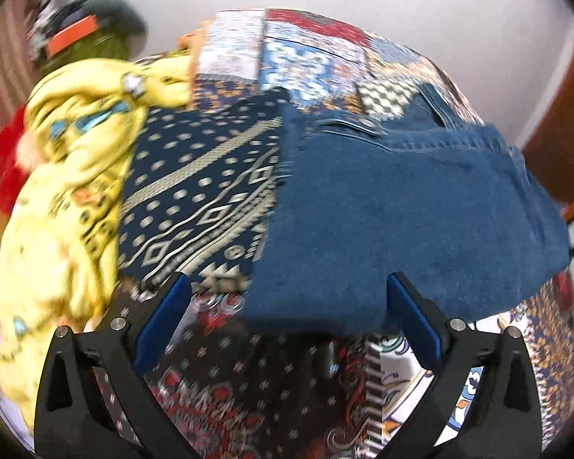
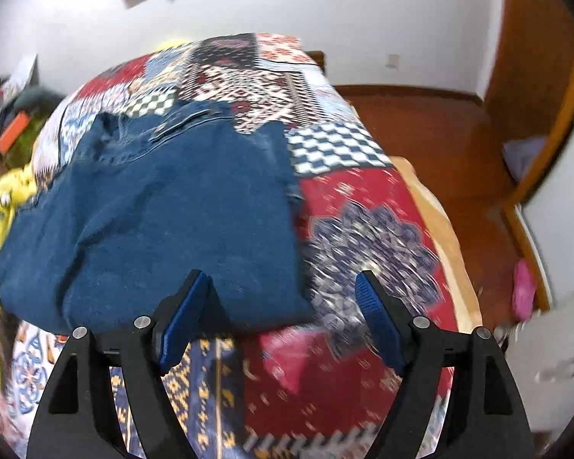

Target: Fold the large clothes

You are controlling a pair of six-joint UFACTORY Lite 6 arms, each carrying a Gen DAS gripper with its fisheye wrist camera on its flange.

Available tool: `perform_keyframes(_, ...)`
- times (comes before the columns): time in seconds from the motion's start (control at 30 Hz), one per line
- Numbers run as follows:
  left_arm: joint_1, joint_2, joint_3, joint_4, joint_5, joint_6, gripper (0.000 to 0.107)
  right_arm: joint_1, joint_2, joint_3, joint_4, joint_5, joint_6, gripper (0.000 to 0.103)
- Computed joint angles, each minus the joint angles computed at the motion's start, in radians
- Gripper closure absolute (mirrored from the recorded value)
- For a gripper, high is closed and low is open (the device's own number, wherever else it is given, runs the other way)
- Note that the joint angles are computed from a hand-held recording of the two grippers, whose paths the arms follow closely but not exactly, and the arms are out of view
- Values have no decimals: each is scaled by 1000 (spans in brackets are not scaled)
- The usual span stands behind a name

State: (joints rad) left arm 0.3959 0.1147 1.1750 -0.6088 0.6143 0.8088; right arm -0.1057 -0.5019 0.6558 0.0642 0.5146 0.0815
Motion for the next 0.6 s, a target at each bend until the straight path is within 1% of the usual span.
perform_keyframes(0.03, 20, -14, -6, -6, 13, -9, 5, -12, -20, -4, -15, 18, 15, 27)
perform_keyframes(0.1, 42, -32, -12, 19, 14, -75, 5, -4, -90, -24, -121, 64, 113, 27)
perform_keyframes(0.13, 64, -38, -13, 2, 36, -81, 5, 1, -134, -33, -136, 92, 118, 27)
perform_keyframes(0.2, 127, -40, -14, -96, 119, -45, 5, -6, -200, -41, -127, 135, 89, 27)
perform_keyframes(0.27, 183, -22, -14, -203, 223, 9, 5, 38, -267, -39, -173, 183, 127, 27)
perform_keyframes(0.3, 206, -4, -16, -250, 283, 20, 5, 30, -262, -31, -166, 176, 107, 27)
perform_keyframes(0.37, 220, 42, -13, -314, 371, 22, 5, 67, -284, -21, -180, 189, 121, 27)
perform_keyframes(0.43, 215, 72, -34, -372, 420, 31, 5, 123, -289, -11, -214, 193, 173, 27)
perform_keyframes(0.5, 189, 110, -42, -414, 433, 25, 9, 180, -278, -4, -253, 181, 228, 26)
perform_keyframes(0.57, 152, 179, -19, -453, 452, 13, 22, 245, -257, 2, -301, 167, 300, 26)
perform_keyframes(0.6, 132, 216, 3, -470, 459, -1, 25, 278, -250, 3, -327, 165, 339, 26)
